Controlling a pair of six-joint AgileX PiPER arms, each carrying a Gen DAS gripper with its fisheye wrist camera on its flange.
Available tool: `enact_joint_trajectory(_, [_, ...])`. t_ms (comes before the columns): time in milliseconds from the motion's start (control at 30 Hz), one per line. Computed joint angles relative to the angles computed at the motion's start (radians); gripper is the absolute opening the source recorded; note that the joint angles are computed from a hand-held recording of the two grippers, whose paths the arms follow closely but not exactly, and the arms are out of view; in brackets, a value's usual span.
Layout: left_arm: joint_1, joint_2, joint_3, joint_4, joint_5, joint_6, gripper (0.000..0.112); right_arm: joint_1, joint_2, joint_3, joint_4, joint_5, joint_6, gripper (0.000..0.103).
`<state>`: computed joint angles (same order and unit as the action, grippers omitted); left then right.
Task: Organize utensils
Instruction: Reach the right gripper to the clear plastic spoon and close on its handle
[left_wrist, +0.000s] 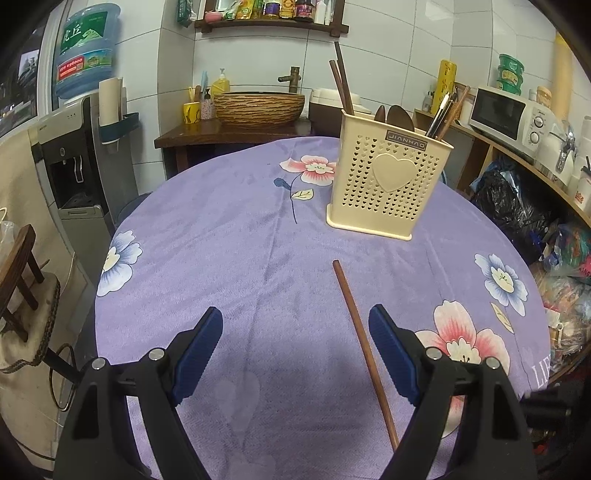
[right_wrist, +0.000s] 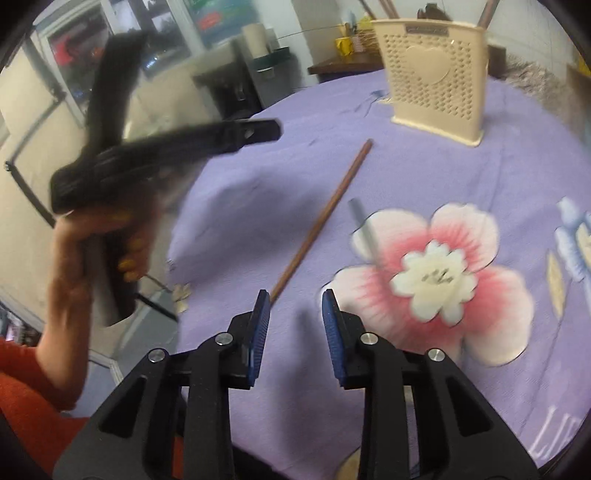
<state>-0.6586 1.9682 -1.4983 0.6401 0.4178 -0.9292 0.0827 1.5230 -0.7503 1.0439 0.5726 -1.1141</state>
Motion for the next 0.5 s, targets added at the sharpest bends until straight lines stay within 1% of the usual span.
enact_joint_trajectory(67, [-0.001,0.002,-0.005,-0.001,0.005,0.004,0.080,0.013,0.000,0.009,-0.054,-0.007,0.071,0.030])
enact_joint_trajectory(133, [0.000,0.003,-0.007,-0.013,0.001,0.014,0.080,0.021,0.007,0.010,-0.146,-0.021,0.166,0.030])
enact_joint_trajectory(167, [-0.001,0.004,-0.009,-0.017,0.002,0.019,0.080,0.024,0.004,0.019,-0.184,-0.045,0.201,0.029])
enact_joint_trajectory(233, [-0.001,0.002,-0.007,-0.013,0.001,0.017,0.080,-0.012,-0.006,0.028,-0.186,-0.039,0.200,0.029])
enact_joint_trajectory(267, [-0.001,0.002,-0.007,-0.015,-0.001,0.019,0.080,-0.023,-0.010,0.027,-0.210,-0.043,0.229,0.029])
enact_joint_trajectory(333, [-0.001,0.003,-0.009,-0.023,-0.002,0.026,0.080,-0.041,-0.015,0.019,-0.308,-0.084,0.325,0.029])
enact_joint_trajectory(467, [-0.001,0.009,-0.016,-0.032,-0.001,0.033,0.080,-0.106,0.001,0.000,-0.360,-0.116,0.381,0.029])
enact_joint_trajectory(500, [0.000,0.010,-0.016,-0.034,0.000,0.033,0.080,-0.131,0.017,-0.016,-0.334,-0.116,0.353,0.029])
